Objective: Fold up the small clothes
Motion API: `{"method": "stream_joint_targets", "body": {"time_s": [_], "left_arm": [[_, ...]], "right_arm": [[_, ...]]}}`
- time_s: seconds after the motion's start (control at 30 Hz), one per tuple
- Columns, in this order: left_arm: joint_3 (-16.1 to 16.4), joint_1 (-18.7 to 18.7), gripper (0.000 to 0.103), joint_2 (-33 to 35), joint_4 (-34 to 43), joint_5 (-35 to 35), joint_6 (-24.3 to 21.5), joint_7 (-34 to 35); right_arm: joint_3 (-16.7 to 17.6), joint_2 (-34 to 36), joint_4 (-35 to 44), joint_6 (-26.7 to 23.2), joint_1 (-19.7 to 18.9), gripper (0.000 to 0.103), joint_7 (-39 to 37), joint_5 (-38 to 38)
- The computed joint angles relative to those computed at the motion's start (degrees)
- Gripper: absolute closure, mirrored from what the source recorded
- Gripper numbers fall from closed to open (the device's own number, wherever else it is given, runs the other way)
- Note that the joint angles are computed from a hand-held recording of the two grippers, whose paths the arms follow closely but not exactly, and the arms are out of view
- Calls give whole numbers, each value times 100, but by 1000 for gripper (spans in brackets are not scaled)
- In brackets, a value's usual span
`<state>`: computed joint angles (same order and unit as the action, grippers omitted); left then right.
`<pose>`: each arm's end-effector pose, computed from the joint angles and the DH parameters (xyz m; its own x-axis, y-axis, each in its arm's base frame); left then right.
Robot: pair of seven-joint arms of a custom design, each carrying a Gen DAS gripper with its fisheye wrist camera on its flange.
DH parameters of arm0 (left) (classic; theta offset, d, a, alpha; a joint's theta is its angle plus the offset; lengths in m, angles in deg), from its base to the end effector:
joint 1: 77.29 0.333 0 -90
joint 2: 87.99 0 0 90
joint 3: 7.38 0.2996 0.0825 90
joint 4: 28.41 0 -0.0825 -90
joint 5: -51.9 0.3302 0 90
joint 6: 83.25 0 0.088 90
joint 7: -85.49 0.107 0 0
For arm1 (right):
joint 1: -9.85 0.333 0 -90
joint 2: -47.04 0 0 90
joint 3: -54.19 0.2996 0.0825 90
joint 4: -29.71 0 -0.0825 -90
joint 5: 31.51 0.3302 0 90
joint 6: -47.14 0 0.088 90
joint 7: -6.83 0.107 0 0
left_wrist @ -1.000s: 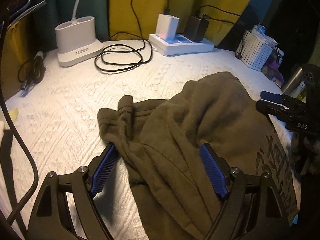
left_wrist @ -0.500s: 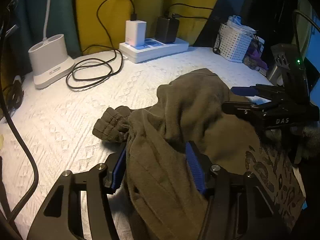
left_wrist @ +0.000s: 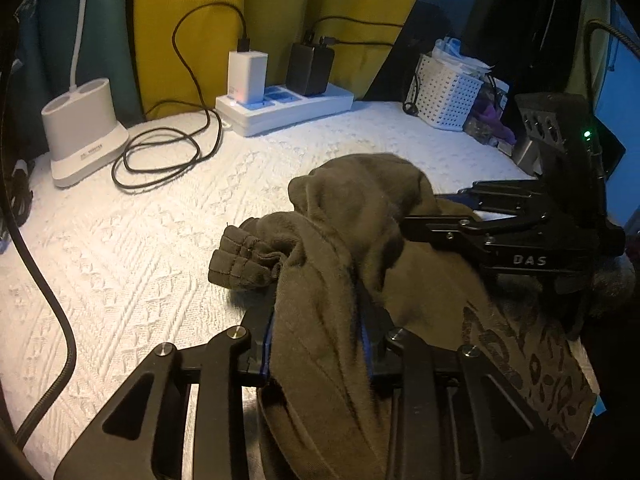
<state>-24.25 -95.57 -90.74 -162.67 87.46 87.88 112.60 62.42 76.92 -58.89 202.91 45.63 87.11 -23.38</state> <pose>0.3824 -0.3210 0.4414 -0.1810 -0.9554 0.2332 -0.7843 -0.0029 -0.6204 0.5098 0.4570 0.4370 0.7258 -0.6816 -0.0924 -0.5800 -0.5342 -0.6150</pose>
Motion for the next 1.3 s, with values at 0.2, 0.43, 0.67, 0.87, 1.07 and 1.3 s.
{"method": "stream_joint_targets", "body": {"time_s": [0.2, 0.43, 0.67, 0.87, 1.07, 1.3], "left_arm": [[-145, 59, 74, -214, 97, 667, -204, -652], [-342, 98, 74, -591, 75, 1241, -362, -1188], [-595, 131, 74, -985, 52, 1530, -521, -1472], [-730, 123, 74, -1310, -7, 1520, -625, -1530], [-918, 207, 74, -1715, -116, 1547, -654, -1647], [-1112, 234, 75, -2217, -238, 1454, -822, -1569]], "right_arm": [[-76, -363, -423, 358, 124, 85, 177, -109], [-98, -962, -1056, 858, 203, 86, 348, -330], [-155, -1631, -1764, 1345, 300, 88, 665, -709], [-165, -2130, -2229, 1683, 327, 90, 1106, -1154], [-105, -2575, -2565, 1871, 280, 90, 1737, -1875], [258, -3065, -2874, 2033, -40, 90, 2533, -2851]]}}
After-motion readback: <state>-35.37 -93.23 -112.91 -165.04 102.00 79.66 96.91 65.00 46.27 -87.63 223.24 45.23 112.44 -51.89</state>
